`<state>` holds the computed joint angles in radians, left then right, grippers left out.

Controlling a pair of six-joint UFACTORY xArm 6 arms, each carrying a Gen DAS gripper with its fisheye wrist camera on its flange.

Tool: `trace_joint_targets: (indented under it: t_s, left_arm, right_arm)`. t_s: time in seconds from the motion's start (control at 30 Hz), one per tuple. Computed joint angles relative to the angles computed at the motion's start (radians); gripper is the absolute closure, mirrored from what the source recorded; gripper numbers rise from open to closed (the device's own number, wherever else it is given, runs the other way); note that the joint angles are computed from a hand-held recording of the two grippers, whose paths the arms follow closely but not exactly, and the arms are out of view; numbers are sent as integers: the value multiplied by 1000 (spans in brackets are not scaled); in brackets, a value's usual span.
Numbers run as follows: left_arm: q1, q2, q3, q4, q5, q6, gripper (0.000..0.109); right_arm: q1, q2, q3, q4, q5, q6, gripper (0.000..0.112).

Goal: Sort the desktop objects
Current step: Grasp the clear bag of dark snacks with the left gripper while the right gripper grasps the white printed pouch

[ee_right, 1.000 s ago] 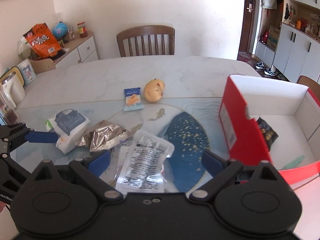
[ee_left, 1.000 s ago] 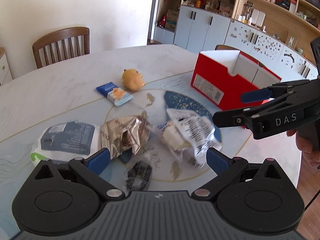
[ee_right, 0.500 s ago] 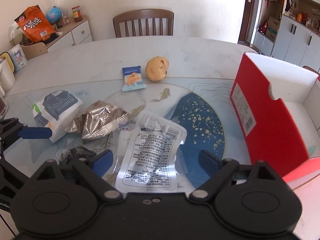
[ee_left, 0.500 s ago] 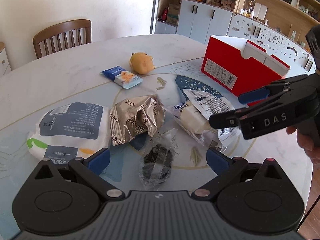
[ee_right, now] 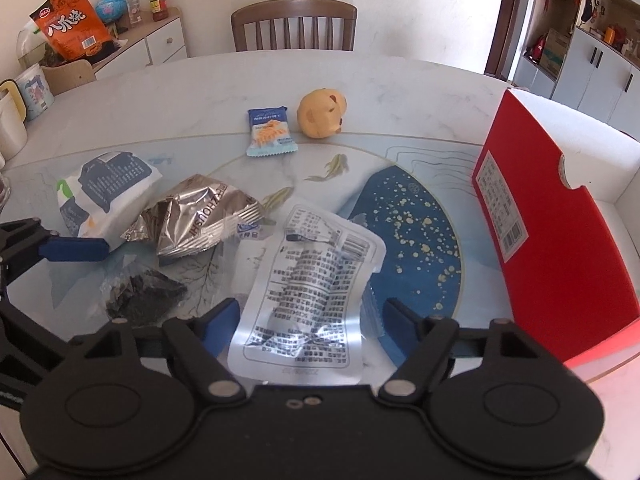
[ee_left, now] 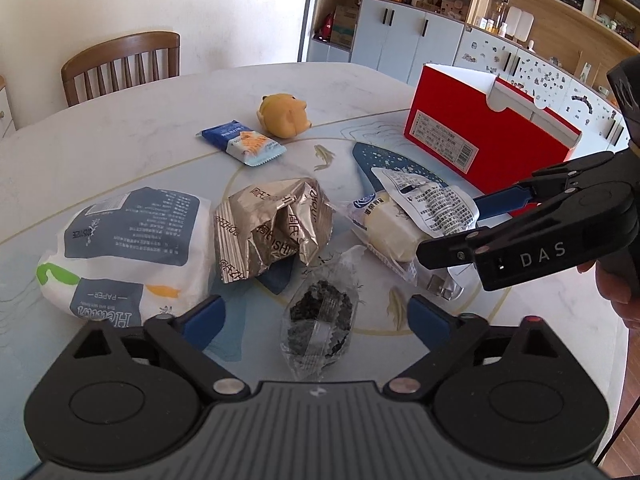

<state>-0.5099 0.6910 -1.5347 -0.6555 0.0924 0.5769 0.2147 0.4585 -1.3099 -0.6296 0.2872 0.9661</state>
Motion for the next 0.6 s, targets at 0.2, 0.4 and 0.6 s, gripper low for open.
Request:
trace_joint_targets:
  t_s: [0.2,0.4,0.6]
  left_arm:
    - [4,4,4,60,-5,-54,29]
    - [14,4,16,174,-8,-153,44]
    - [15,5,17,207,-5,-188,61]
  right_arm:
    - [3,2,0,21,6,-23,45]
    - [-1,3,3,34,2,-23,48]
    - [-1,1,4,8,-1,2,50]
